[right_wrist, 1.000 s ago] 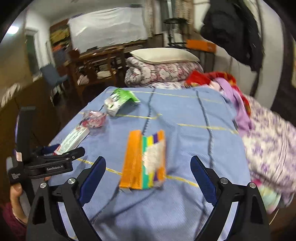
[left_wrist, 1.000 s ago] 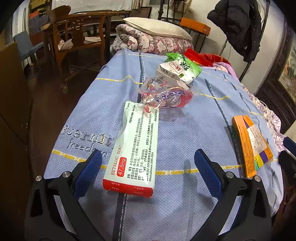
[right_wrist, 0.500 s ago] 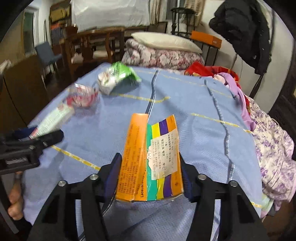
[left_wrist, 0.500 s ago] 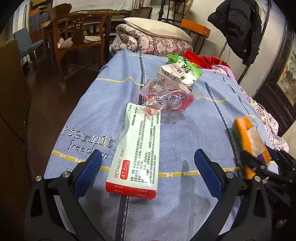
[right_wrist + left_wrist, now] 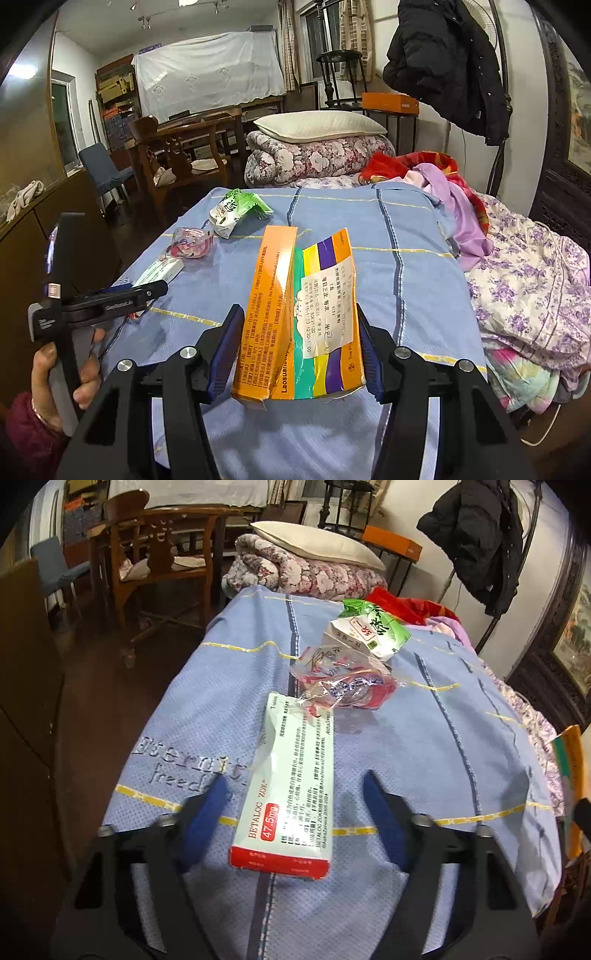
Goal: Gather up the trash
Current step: 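Carry both medicine boxes with both tools over to the red wastebasket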
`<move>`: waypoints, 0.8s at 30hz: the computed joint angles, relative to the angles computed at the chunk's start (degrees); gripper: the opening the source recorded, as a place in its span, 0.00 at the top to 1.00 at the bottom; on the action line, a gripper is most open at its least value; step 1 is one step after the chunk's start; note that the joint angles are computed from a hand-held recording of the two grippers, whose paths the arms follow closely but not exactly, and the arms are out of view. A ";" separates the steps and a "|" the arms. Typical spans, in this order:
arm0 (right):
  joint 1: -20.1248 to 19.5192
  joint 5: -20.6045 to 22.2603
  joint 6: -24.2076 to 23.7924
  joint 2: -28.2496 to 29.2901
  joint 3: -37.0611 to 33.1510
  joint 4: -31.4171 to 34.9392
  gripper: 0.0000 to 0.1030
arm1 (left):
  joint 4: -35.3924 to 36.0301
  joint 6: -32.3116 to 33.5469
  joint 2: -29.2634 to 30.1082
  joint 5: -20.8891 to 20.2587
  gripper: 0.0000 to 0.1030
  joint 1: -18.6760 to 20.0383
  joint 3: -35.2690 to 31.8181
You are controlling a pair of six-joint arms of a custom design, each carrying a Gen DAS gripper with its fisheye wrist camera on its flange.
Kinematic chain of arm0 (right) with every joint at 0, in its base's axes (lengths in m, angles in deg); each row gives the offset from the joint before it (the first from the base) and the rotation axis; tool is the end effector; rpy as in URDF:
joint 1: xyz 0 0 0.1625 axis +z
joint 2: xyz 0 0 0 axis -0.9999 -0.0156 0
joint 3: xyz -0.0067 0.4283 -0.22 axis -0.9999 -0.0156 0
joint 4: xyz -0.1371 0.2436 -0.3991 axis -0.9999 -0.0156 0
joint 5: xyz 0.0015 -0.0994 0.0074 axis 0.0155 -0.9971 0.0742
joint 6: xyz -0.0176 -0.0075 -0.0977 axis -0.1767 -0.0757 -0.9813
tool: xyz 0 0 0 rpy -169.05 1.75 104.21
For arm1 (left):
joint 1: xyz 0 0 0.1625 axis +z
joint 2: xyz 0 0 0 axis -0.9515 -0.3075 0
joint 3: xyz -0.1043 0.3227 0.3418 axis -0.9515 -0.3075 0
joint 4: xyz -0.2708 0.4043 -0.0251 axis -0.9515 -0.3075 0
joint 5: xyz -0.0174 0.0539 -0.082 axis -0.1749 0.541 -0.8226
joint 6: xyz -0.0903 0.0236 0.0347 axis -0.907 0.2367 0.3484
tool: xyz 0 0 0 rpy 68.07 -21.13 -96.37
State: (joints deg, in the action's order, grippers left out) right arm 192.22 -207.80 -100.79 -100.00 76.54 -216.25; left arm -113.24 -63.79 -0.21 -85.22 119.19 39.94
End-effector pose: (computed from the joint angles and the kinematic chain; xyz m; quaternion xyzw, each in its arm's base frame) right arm 0.2171 -0.6144 0.3919 0.1250 -0.8412 0.4096 0.3301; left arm -0.3971 -0.7222 0.1485 0.1857 0.9030 -0.2970 0.2489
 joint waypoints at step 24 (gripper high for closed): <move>4.22 1.64 1.66 -15.43 9.33 -1.45 0.44 | -14.85 8.12 -7.39 -6.64 0.56 -12.17 12.77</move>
State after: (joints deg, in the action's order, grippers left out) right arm 196.44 -206.17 -99.13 -115.43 85.87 -217.70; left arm -128.09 -55.67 -7.61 -91.87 107.02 52.71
